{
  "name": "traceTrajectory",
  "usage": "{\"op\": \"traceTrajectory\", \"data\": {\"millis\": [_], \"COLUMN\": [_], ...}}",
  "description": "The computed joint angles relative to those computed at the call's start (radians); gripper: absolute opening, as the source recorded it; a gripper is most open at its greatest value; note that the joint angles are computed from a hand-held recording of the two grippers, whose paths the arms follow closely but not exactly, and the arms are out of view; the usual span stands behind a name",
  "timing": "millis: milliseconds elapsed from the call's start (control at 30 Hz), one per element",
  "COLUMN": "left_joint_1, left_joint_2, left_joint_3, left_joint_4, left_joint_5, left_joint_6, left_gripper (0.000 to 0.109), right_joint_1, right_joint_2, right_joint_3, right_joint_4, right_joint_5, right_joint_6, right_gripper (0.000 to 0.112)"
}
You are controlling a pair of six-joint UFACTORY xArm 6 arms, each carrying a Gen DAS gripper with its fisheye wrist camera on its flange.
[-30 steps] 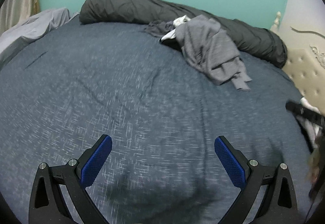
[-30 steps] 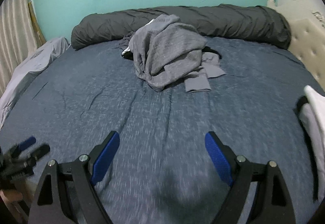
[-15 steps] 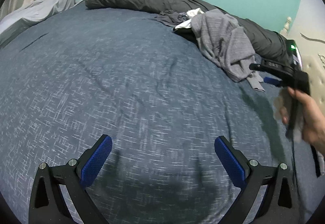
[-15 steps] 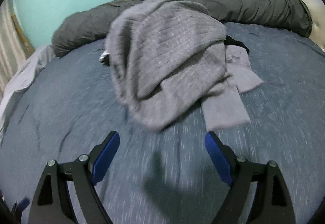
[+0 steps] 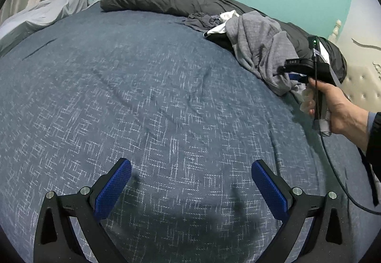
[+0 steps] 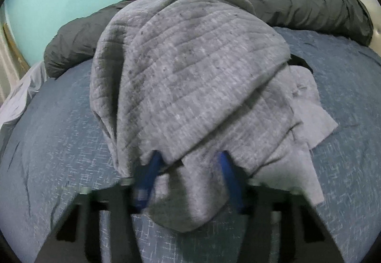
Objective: Fold clothes
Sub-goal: 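Reach the right gripper to the grey sweatshirt and grasp its edge, then lift and shake the grey sweatshirt with the right gripper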
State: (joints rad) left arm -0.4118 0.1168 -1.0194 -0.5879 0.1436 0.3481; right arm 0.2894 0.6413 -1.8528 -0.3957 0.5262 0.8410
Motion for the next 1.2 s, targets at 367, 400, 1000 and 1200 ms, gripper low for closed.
{"op": "traceTrajectory", "data": {"millis": [367, 400, 1000, 1200], "left_joint_1": [-0.005, -0.005, -0.002, 0.002], "left_joint_2": [-0.012, -0.017, -0.054, -0.051], "left_joint_3": [0.001, 0.004, 0.018, 0.012], "left_joint_4": [-0.041, -0.048, -0.179, -0.184], "left_joint_5": [-0.026, -0.028, -0.028, -0.021], "left_joint_6": [0.032, 0.038, 0.143, 0.142], "left_gripper": [0.103, 0.103, 0.103, 0.103], "right_joint_1": [0.023, 0.027, 0.232, 0.144], "right_joint_2": [-0.305, -0.352, -0.871, -0.720], "right_joint_3": [0.382, 0.441, 1.013, 0.829], "right_joint_4": [-0.086, -0.081, 0.040, -0.054], "right_joint_5": [-0.176, -0.197, -0.166, -0.139], "right_joint_6": [0.023, 0.018, 0.074, 0.146], "right_gripper": [0.004, 0.004, 0.009, 0.061]}}
